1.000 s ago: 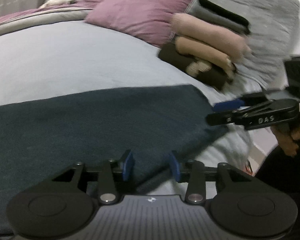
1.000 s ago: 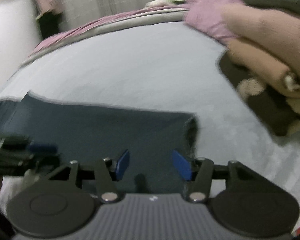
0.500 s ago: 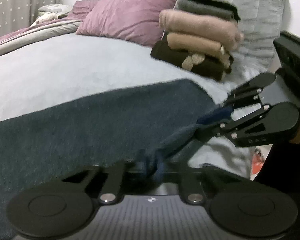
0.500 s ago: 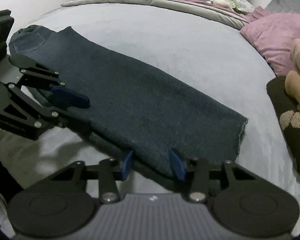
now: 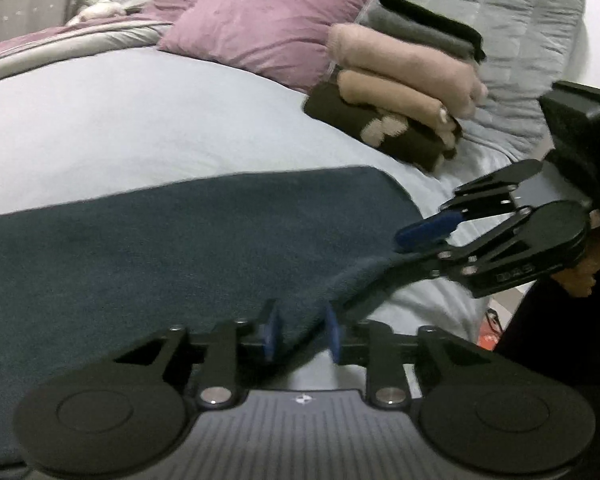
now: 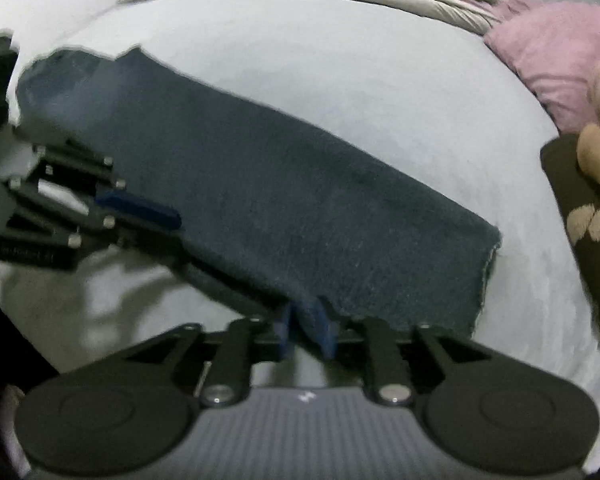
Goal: Fold clothes
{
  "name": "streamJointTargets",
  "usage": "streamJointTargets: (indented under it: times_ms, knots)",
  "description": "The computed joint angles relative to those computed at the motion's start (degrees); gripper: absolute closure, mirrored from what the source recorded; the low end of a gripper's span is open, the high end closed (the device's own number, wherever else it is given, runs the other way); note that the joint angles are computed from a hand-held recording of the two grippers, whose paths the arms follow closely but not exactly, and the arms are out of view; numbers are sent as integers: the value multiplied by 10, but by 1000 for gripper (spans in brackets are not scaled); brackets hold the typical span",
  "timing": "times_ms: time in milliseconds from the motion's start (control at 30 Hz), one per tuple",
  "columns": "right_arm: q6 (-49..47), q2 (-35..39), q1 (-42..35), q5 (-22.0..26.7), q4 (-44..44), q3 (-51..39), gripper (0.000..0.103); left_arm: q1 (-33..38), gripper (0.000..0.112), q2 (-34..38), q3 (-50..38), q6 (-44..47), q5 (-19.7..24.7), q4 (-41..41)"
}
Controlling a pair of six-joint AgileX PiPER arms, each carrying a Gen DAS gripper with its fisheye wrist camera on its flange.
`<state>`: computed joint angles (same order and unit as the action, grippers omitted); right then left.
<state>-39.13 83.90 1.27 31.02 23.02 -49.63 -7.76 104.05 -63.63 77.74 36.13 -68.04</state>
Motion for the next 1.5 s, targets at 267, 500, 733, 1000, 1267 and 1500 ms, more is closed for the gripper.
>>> streamJointTargets:
  times_ms: [267, 500, 733, 1000, 1267, 1500]
  knots:
    - [-78, 44, -36, 81, 146, -86, 52, 39, 73, -32, 11, -53, -100, 60]
    - [-47, 158, 42, 71, 152, -220, 48, 100, 72, -5, -48, -135, -120, 107]
    - [-10, 268, 93, 106, 134, -374, 43, 116, 67, 40, -116, -184, -153, 153]
    - [19, 368, 121, 138, 122, -511, 36, 117, 62, 106, -171, -233, -200, 187]
    - [35, 472, 124, 199, 132, -655, 34, 137, 61, 145, -186, -94, -191, 48]
    - [54, 552, 89, 287, 204, -752, 33, 161, 55, 156, -184, 26, -147, -35]
